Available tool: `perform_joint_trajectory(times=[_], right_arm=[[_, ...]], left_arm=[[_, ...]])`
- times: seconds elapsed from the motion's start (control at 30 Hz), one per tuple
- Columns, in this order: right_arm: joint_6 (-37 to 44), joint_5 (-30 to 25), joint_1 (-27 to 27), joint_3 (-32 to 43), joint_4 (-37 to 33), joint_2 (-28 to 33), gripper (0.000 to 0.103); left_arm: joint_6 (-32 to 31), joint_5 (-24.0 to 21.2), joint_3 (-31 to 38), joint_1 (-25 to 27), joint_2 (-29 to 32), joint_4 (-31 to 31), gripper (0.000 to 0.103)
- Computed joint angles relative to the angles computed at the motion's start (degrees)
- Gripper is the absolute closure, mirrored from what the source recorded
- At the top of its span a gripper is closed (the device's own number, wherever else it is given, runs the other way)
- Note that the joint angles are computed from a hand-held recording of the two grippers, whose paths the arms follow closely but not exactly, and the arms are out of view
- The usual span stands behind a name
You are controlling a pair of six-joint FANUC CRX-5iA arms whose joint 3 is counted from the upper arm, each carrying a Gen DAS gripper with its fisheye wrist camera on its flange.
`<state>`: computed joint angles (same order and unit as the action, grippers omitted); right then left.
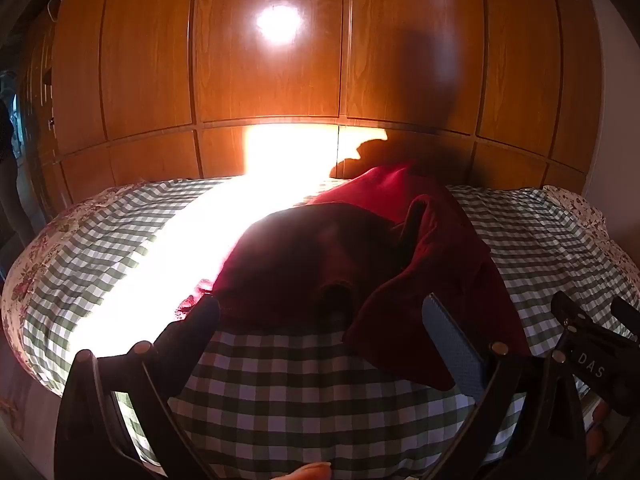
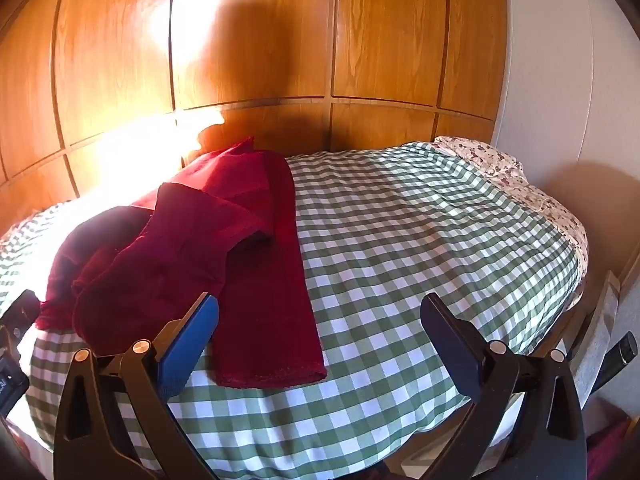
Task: Fold small clothes
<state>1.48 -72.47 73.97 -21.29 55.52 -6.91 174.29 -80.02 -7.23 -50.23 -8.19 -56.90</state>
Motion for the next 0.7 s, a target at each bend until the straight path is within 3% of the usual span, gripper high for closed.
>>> perform_joint_trajectory(times=[0.7], right_arm=[[0.66, 1.6, -1.2, -0.11, -2.71, -0.43, 0.003]], left_arm=[[-4.68, 3.18, 0.02, 3.39, 0.75, 5.1, 0.002]])
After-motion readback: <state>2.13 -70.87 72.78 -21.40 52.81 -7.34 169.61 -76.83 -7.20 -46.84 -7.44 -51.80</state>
